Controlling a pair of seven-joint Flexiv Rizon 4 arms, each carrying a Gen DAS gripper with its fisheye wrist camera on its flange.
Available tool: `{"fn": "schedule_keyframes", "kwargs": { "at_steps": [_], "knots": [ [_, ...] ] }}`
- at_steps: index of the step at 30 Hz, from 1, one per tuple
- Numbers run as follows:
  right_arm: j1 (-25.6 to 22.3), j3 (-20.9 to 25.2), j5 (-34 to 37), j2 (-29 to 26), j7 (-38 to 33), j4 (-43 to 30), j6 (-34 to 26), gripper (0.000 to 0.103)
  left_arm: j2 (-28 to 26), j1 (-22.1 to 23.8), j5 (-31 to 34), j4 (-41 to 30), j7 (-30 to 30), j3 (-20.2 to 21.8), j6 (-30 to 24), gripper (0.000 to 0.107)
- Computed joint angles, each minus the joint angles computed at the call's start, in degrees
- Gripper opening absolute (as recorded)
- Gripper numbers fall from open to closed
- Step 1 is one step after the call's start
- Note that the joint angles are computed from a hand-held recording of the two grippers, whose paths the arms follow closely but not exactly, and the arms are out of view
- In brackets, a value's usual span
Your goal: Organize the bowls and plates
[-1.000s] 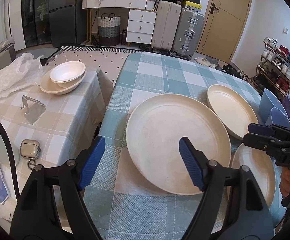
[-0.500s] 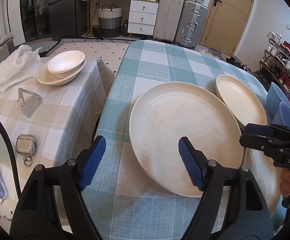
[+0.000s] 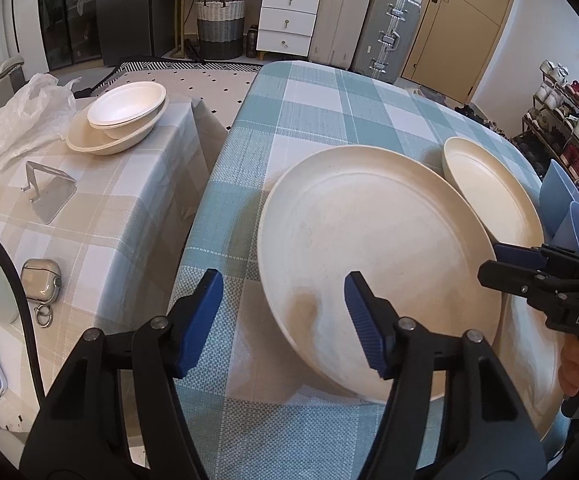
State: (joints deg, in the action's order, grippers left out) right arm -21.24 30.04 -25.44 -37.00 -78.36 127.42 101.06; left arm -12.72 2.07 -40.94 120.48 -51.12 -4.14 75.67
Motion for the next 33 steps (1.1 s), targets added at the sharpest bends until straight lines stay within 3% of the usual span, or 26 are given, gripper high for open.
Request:
{"fn": "schedule_keyframes", "kwargs": {
  "at_steps": [6, 12, 19, 33],
  "knots": [
    [4.98, -4.80, 1.69, 1.19, 0.46, 0.35, 1.36, 0.039, -0.73, 0.02, 1.44, -0.66, -0.42, 0.19, -1.02, 0.036],
    [10.95, -10.58, 3.22, 2.57, 0.88, 1.44, 3.39, 0.033, -0.99, -0.36, 3.54, -0.54, -1.20, 0.56, -0.06, 0.025],
    [18.18, -17.23, 5.75, 3.98, 0.90, 2.73, 5.52, 0.026, -0.61, 0.22, 3.99, -0.06, -1.84, 0.21, 0.27, 0.021],
    [21.53, -20.03, 7.04, 5.74, -0.24, 4.95, 9.17, 0.026, 2.55, -0.29, 0.50, 2.39, 0.86, 0.08, 2.76, 0.021]
  ]
}}
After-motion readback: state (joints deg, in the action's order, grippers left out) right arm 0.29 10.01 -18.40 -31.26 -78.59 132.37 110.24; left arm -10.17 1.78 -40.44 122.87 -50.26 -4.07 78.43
